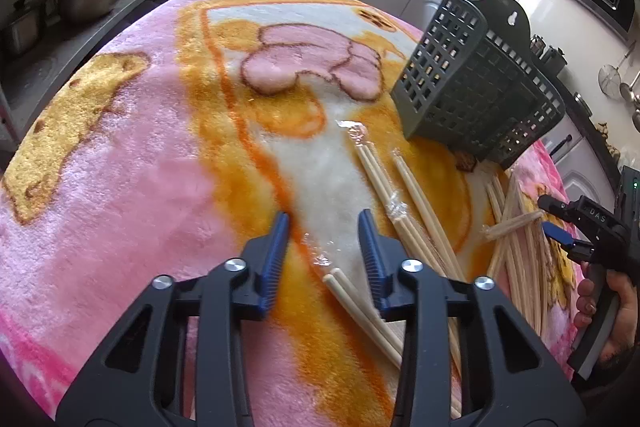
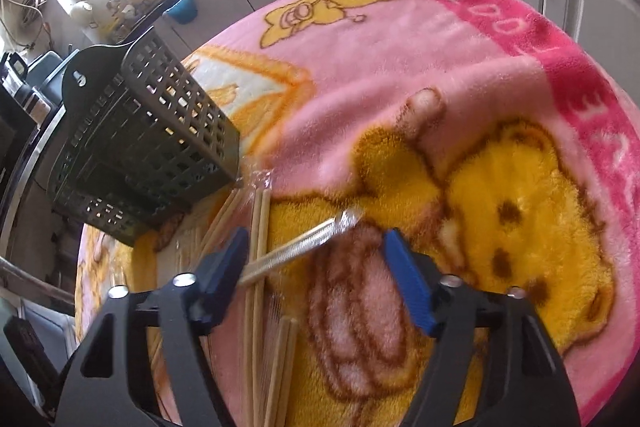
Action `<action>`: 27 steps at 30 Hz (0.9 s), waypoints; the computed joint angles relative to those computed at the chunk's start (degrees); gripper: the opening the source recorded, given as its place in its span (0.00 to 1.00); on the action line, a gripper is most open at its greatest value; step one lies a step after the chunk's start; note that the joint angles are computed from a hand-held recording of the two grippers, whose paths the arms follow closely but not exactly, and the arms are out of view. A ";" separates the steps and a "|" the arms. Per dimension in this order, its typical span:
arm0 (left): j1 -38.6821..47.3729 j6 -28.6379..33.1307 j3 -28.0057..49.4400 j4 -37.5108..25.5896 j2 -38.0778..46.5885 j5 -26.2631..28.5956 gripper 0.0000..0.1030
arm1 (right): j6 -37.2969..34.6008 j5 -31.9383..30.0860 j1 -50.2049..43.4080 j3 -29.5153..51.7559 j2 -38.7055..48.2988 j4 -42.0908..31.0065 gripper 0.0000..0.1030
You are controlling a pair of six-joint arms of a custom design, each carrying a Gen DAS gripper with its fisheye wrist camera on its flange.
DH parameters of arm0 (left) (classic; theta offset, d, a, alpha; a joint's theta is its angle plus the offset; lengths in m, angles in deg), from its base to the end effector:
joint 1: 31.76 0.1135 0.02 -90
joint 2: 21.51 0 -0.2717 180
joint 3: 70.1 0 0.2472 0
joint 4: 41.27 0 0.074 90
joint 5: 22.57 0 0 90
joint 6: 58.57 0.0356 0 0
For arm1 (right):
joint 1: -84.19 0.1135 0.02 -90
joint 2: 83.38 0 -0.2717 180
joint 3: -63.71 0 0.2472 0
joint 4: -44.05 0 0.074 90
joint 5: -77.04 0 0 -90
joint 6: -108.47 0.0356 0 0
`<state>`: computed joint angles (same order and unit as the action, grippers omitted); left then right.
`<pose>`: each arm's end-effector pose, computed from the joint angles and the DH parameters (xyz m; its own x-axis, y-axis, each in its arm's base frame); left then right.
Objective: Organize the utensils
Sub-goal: 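Close the left gripper on a chopstick while the right gripper grasps another chopstick, then lift the held chopsticks with both grippers and carry them over the green caddy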
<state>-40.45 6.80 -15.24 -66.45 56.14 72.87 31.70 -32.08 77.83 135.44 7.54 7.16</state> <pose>0.2595 -0.0431 0.2019 -0.7563 -0.3041 -0.5793 -0.1123 0.9326 -0.3430 0.3172 -0.0236 0.2146 -0.8204 0.3090 -0.4810 0.1138 0.9128 0.3923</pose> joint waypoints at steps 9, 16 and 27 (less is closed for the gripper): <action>1.74 0.15 -0.78 1.29 -0.02 1.50 0.13 | -0.58 -2.28 -0.77 0.11 1.73 3.66 0.08; 4.31 0.34 -1.48 2.25 -0.46 5.27 0.02 | -0.58 -7.47 -2.05 0.03 0.13 6.11 0.03; 5.04 1.01 0.86 -1.01 -9.55 9.87 0.02 | -2.34 -16.50 -2.14 0.34 -7.70 7.26 0.01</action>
<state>-35.41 7.81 -14.38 -67.47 46.59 82.73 29.36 -48.58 75.69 135.78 -0.17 14.42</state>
